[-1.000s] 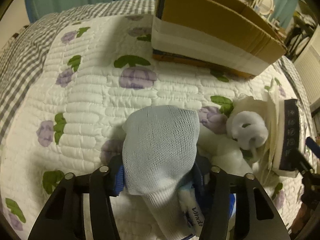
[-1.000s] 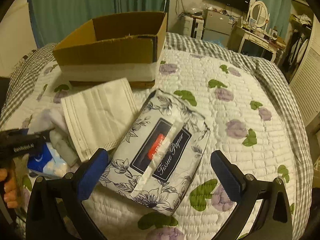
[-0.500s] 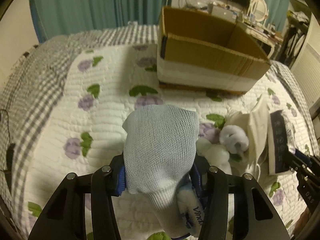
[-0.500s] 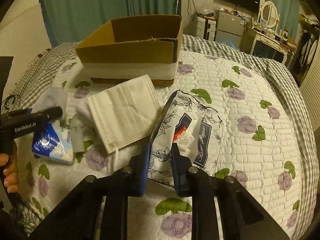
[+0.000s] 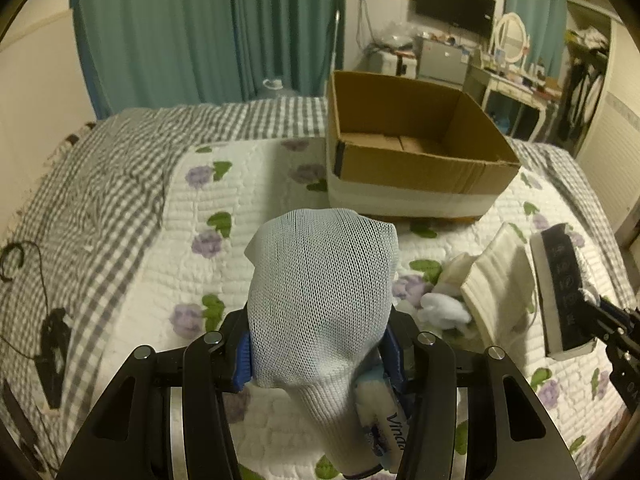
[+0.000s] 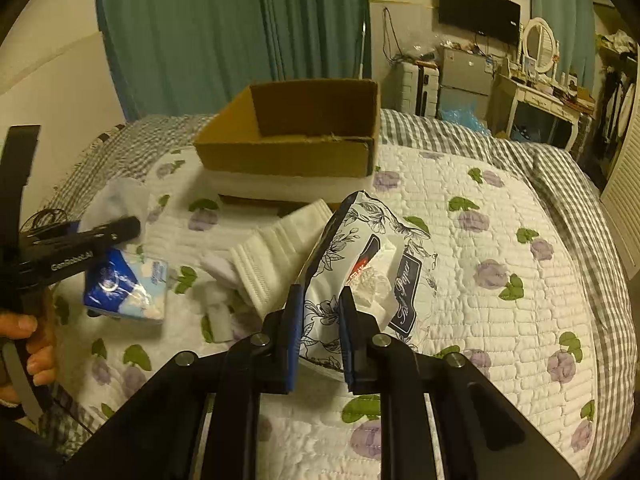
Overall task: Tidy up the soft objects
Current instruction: 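Carry the sock and floral packet toward the cardboard box with both tools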
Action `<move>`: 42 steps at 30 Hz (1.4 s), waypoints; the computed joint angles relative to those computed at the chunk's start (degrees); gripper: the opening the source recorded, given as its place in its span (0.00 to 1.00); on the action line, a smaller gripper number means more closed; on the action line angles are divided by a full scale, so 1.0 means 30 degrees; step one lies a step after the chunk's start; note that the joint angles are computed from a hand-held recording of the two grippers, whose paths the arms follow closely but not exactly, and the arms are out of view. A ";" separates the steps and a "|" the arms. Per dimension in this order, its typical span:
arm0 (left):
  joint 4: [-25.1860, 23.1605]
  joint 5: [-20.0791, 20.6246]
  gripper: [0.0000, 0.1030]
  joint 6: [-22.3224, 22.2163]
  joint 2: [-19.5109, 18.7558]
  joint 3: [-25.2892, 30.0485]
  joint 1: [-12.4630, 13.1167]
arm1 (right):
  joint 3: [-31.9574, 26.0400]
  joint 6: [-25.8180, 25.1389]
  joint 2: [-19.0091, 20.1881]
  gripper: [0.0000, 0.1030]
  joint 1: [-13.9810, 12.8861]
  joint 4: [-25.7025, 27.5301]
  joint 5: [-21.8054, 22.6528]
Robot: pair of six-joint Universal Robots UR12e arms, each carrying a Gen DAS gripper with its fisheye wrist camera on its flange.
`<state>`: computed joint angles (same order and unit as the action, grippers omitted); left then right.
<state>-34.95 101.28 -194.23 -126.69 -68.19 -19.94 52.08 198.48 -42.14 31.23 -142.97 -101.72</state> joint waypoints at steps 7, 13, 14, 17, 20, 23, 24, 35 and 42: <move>0.0766 0.1134 0.49 0.0598 0.0183 -0.0297 -0.0116 | -0.0053 -0.0592 -0.0126 0.16 0.0261 -0.0814 -0.0253; 0.1657 0.1263 0.49 0.1135 0.0245 -0.0327 -0.0161 | -0.0145 -0.1229 -0.0186 0.16 0.0469 -0.1569 -0.0852; 0.2113 0.1543 0.49 0.1339 0.0232 -0.0329 -0.0207 | -0.0208 -0.1429 -0.0177 0.16 0.0523 -0.1739 -0.1064; 0.3817 0.2649 0.50 0.2256 0.0118 -0.0355 -0.0416 | -0.0449 -0.1931 -0.0096 0.16 0.0621 -0.2102 -0.1467; 0.4589 0.2606 0.51 0.2741 0.0089 -0.0273 -0.0433 | -0.0719 -0.2277 0.0000 0.16 0.0633 -0.2422 -0.1577; 0.4642 0.1777 0.51 0.2698 0.0045 0.0072 -0.0335 | -0.1114 -0.2578 0.0143 0.16 0.0603 -0.2695 -0.1544; 0.4477 0.1542 0.51 0.2591 0.0001 0.0262 -0.0308 | -0.1198 -0.2687 0.0173 0.16 0.0593 -0.2844 -0.1511; 0.3646 0.0152 0.50 0.1764 -0.0400 0.2101 -0.0066 | -0.3598 -0.4031 0.1024 0.16 0.0282 -0.3226 -0.1500; 0.3277 -0.0026 0.50 0.1736 -0.1439 0.4430 0.0096 | -0.7378 -0.5199 0.2736 0.16 -0.0005 -0.2226 -0.1096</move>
<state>-25.12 101.21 -189.02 -131.01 -54.91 -19.65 29.95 182.89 -33.94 31.21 -149.65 -105.01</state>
